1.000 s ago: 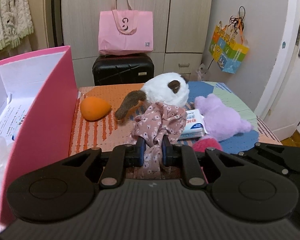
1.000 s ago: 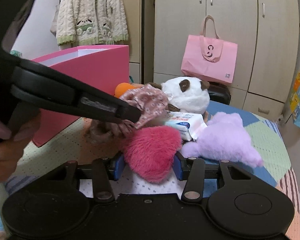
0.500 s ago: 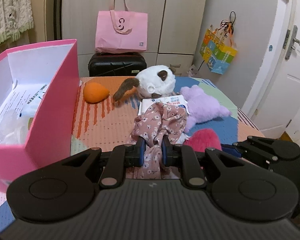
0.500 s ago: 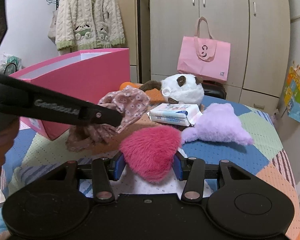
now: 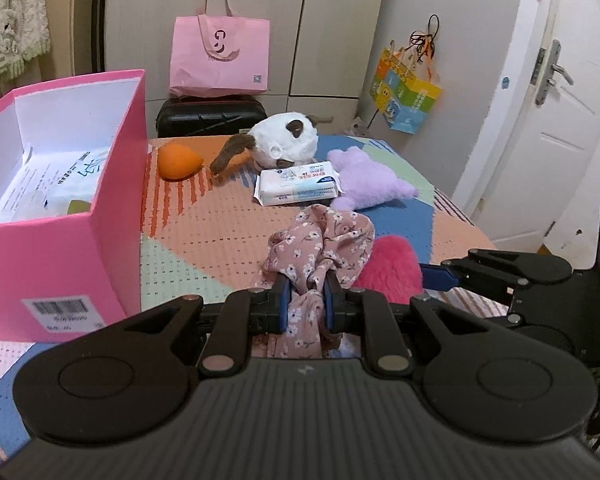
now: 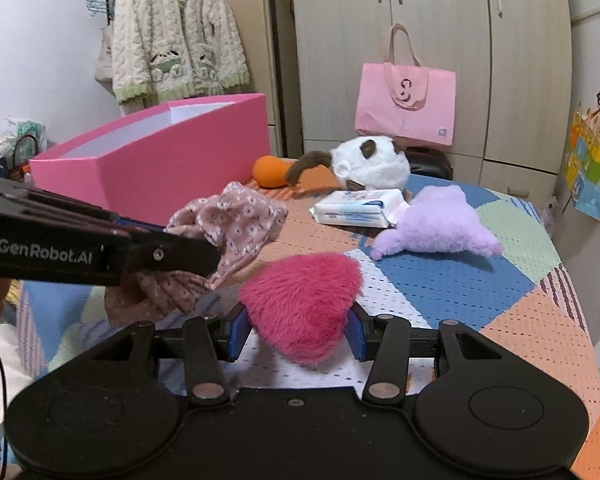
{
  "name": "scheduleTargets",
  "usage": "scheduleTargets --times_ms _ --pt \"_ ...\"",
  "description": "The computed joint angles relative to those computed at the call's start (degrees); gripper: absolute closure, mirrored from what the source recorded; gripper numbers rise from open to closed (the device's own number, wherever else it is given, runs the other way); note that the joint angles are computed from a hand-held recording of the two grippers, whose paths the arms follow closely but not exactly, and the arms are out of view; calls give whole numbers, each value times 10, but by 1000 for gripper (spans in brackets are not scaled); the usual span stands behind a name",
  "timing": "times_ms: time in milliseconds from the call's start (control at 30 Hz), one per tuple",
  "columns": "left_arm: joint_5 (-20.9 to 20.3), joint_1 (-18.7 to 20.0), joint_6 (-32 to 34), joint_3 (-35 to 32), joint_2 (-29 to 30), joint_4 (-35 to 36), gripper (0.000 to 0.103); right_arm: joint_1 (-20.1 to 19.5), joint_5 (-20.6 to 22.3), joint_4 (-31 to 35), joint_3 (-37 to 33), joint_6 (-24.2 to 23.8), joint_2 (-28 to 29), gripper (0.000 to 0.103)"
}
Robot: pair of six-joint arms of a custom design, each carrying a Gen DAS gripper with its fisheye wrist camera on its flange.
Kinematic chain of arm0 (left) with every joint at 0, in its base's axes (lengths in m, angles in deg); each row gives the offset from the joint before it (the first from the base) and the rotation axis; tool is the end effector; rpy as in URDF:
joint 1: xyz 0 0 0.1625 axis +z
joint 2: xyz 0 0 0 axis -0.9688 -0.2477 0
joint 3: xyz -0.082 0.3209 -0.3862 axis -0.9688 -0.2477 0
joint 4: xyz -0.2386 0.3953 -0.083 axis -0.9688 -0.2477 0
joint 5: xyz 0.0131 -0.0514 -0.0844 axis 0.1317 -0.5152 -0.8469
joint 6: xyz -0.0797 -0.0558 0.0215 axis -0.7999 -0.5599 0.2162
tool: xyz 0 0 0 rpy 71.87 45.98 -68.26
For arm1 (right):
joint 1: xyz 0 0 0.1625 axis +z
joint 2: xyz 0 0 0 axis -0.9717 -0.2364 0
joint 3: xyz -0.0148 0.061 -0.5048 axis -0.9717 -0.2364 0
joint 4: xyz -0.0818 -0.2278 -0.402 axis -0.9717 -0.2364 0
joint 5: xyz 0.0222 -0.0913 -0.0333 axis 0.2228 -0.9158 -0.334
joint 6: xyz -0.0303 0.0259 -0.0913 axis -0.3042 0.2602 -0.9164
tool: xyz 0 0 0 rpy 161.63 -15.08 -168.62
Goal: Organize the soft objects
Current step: 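Carry the scrunchie with the left gripper while the right carries the heart over the pink box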
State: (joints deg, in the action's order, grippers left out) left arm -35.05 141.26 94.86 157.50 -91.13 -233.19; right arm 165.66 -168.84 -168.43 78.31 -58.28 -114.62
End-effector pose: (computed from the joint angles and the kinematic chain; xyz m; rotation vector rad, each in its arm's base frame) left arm -0.0847 -0.6333 0.0724 0.6194 2.3962 -1.0497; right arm 0.1216 -0.6504 -0.0154 1.0958 -2.3736 0.9322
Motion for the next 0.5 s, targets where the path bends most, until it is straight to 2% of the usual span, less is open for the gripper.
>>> scheduleTargets --times_ms 167,333,500 --pt "-13 -3 5 28 -36 22 88 10 4 17 20 -17 -17 50" --pt "19 -12 14 54 -79 54 88 24 -1 66 30 -17 -40 50" --pt "51 -17 27 80 -125 94 88 38 3 155 27 -3 -62 50"
